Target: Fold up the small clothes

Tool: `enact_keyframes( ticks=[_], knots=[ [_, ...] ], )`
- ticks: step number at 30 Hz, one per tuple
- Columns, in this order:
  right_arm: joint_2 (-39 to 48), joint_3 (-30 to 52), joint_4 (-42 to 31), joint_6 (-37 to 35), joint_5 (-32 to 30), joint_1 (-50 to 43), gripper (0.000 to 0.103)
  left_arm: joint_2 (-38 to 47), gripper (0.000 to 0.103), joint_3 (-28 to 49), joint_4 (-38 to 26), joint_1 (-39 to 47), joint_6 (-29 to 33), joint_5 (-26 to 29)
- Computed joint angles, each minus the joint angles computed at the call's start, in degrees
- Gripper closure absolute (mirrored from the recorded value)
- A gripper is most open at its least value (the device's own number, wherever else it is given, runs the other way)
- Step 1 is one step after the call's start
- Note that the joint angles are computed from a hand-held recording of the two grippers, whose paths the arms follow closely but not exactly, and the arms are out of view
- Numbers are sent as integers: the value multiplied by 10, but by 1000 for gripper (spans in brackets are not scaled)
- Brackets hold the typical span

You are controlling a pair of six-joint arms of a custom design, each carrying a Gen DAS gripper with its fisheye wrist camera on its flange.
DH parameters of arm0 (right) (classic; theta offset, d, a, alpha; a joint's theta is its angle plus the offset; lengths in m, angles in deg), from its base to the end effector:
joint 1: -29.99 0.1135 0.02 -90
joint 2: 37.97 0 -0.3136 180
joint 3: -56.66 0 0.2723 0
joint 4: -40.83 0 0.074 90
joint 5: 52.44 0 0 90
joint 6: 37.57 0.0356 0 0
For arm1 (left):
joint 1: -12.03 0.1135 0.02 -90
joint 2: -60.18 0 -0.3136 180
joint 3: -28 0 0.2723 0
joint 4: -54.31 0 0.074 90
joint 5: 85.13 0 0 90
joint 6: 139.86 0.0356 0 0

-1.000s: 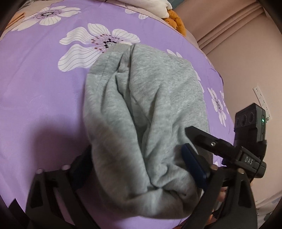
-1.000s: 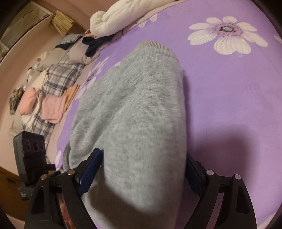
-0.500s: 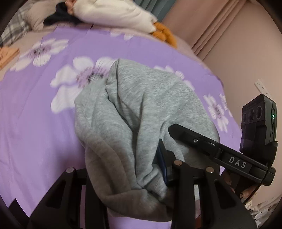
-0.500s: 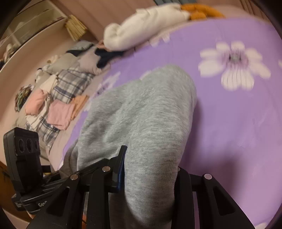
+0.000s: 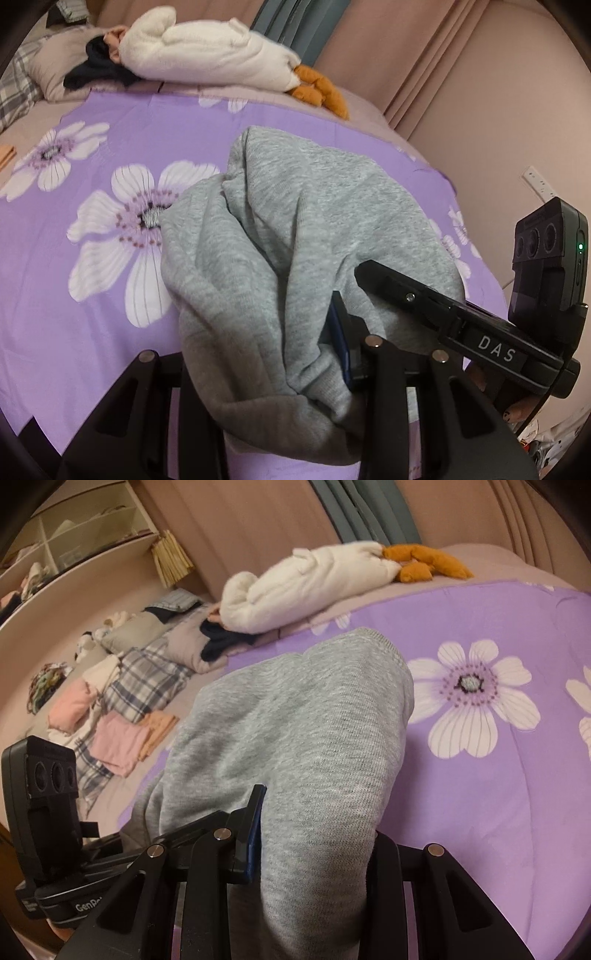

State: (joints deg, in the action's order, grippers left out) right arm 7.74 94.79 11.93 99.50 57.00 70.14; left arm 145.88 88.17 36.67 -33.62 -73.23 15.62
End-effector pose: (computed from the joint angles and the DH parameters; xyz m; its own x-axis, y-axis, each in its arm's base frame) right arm 0.1280 0.0925 0.2381 -0.6049 0.3930 -0.6925 0.0579 0.8891 0.4540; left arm 0.2201 -0.2347 0.2343 -0.7554 0.2153 -0.6189 0.5425 0.7352 -0.4064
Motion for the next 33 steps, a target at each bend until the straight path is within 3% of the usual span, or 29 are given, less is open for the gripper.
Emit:
enact_keyframes(
  ticks=[6,12,16,18,20,26,28,33],
  knots=[
    [38,-46,47,17,-93,-71,70,57,67,6,-9,-11,-4,-6],
    [52,-56,38,52,-115,-81,66,75,61,11,-28,-21,-10,-19],
    [38,-46,-4,78,-91,-68,46,68,47,17,-44,-18,-13,-20],
    [31,-28,-54,95,-45,-38,28,51,41,13,-57,-21,-17,-28],
    [19,-8,-103,115,15,4,19,25,28,3,-58,-24,-20,-42],
    [-31,57,-257,222,185,163,10,-80,8,-14,-86,-45,-12,-103],
    [-26,85,-319,286,252,233,9,-116,0,-14,-103,-59,-10,-136],
    [48,162,-513,517,383,392,1,-189,0,-19,-131,-91,-12,-194]
  ],
)
